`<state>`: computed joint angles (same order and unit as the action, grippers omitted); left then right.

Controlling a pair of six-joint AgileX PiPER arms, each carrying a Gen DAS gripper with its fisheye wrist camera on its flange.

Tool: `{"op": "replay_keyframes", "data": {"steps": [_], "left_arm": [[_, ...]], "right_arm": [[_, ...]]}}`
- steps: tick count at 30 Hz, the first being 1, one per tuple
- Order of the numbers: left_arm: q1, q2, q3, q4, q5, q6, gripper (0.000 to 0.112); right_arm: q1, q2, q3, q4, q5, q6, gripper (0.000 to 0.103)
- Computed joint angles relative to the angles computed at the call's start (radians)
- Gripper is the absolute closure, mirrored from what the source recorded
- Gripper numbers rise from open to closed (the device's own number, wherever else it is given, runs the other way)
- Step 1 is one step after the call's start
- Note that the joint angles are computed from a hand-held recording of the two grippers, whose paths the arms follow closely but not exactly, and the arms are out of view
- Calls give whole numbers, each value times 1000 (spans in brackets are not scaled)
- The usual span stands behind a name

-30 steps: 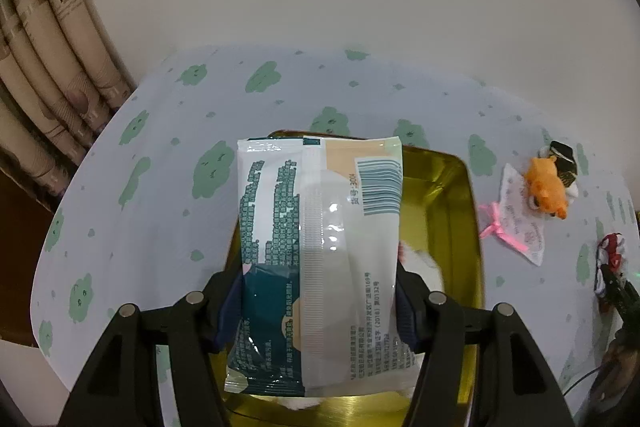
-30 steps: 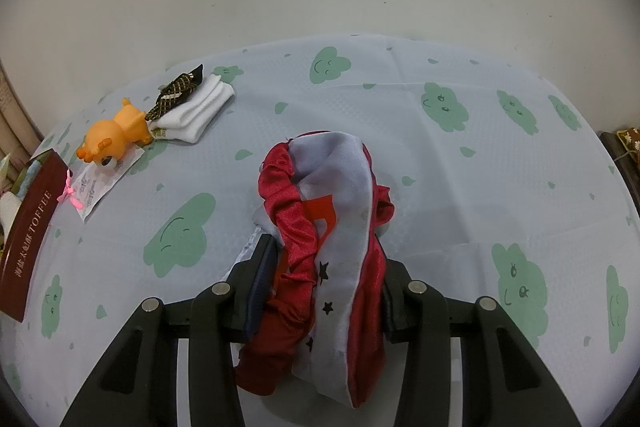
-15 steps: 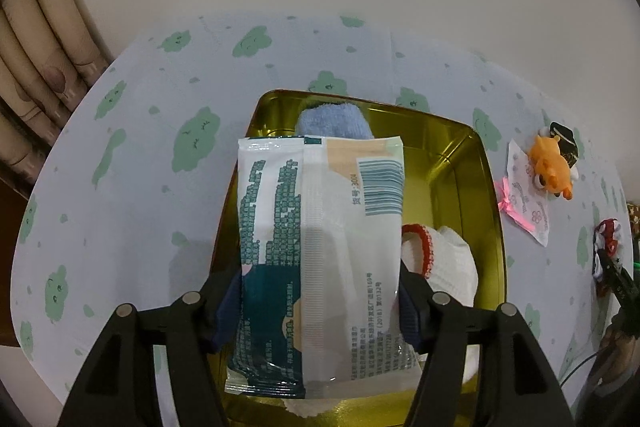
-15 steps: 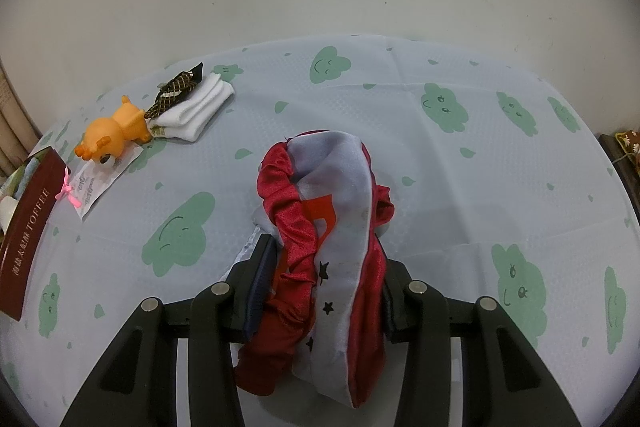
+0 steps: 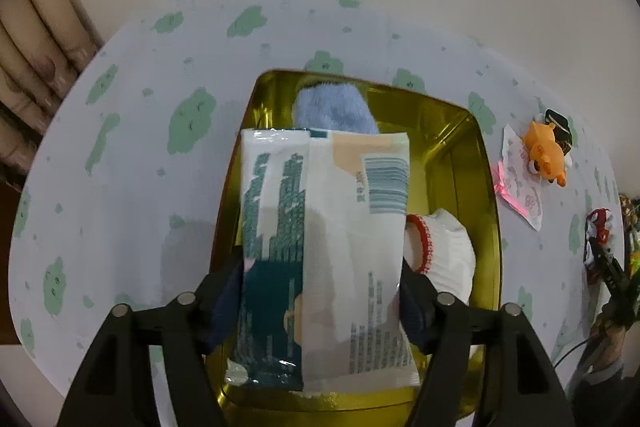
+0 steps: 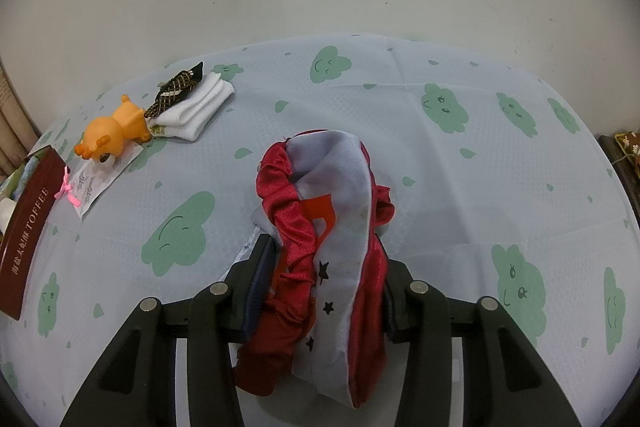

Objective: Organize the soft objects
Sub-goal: 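Carry the wet-wipes pack into the gold tin and open the left gripper, then carry the red-and-white satin cloth into the gold tin and open the right gripper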

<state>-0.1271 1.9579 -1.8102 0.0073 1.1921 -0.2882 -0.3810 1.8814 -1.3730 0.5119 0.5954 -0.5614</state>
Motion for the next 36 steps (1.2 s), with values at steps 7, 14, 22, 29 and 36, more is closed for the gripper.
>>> {"op": "replay_keyframes", "data": {"steps": [7, 14, 22, 29, 36], "left_arm": [[28, -34, 0, -36, 9, 3, 43], [8, -148, 59, 53, -34, -35, 43], [-28, -329, 280, 340, -153, -297, 43], [16, -389, 445, 458, -211, -381, 43], [55, -432, 564, 462, -314, -407, 43]], "right_arm": [[6, -2, 3, -7, -5, 10, 59], [7, 1, -1, -28, -8, 17, 58], [12, -7, 0, -27, -9, 24, 58], [35, -49, 48, -77, -70, 42, 75], [44, -89, 45, -130, -41, 103, 83]]}}
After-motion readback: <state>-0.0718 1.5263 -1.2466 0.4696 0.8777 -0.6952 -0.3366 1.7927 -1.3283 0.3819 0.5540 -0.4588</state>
